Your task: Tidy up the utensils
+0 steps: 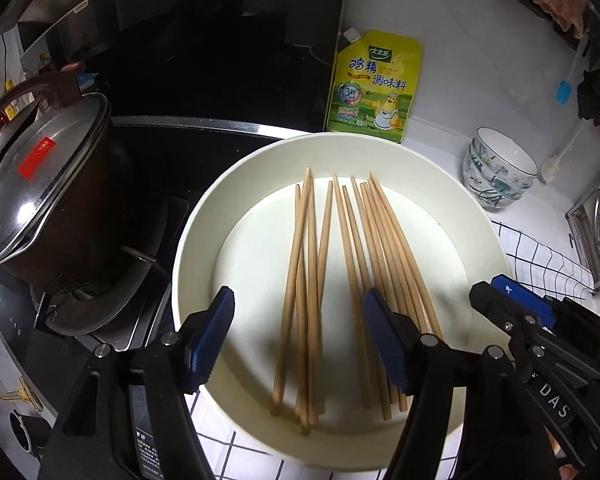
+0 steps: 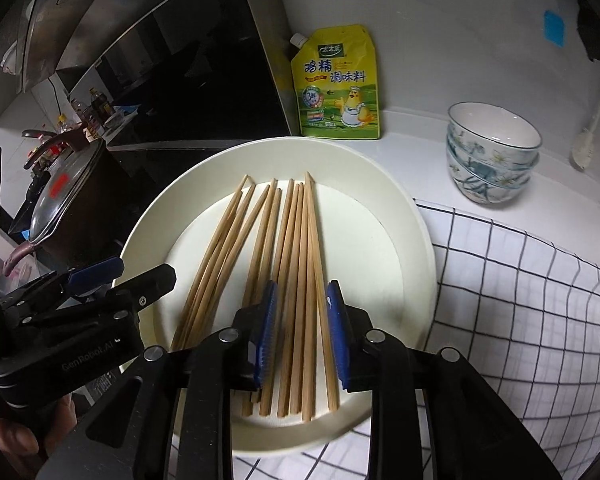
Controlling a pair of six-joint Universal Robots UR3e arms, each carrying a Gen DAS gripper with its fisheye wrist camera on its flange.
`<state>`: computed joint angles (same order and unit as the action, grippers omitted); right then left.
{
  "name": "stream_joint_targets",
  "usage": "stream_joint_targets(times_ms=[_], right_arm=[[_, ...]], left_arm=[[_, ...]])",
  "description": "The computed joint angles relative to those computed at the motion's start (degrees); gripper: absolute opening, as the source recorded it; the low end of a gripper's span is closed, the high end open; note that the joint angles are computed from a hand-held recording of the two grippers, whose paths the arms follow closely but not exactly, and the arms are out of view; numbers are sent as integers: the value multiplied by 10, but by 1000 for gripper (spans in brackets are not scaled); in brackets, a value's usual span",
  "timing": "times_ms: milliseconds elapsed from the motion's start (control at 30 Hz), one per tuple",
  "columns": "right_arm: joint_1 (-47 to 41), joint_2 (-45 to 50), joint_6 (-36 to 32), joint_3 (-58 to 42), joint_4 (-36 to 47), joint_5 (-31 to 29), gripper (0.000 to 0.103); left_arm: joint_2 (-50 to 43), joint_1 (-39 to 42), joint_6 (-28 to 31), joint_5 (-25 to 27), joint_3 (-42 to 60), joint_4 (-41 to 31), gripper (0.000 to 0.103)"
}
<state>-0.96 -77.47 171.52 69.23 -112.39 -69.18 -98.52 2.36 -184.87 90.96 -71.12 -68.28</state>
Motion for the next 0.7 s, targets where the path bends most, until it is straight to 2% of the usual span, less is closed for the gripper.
stream_joint_targets(times_ms=[367,533,700], right_arm=[[0,-40,22,12,10,-20,32],[3,-51,26,10,16,-25,36],[4,-56,26,5,22,-28,39]], left_arm=[[24,-2,5,-6,13,-18,66],[33,-2,5,-5,17,-22,74],[42,-2,6,-3,19,-24,76]])
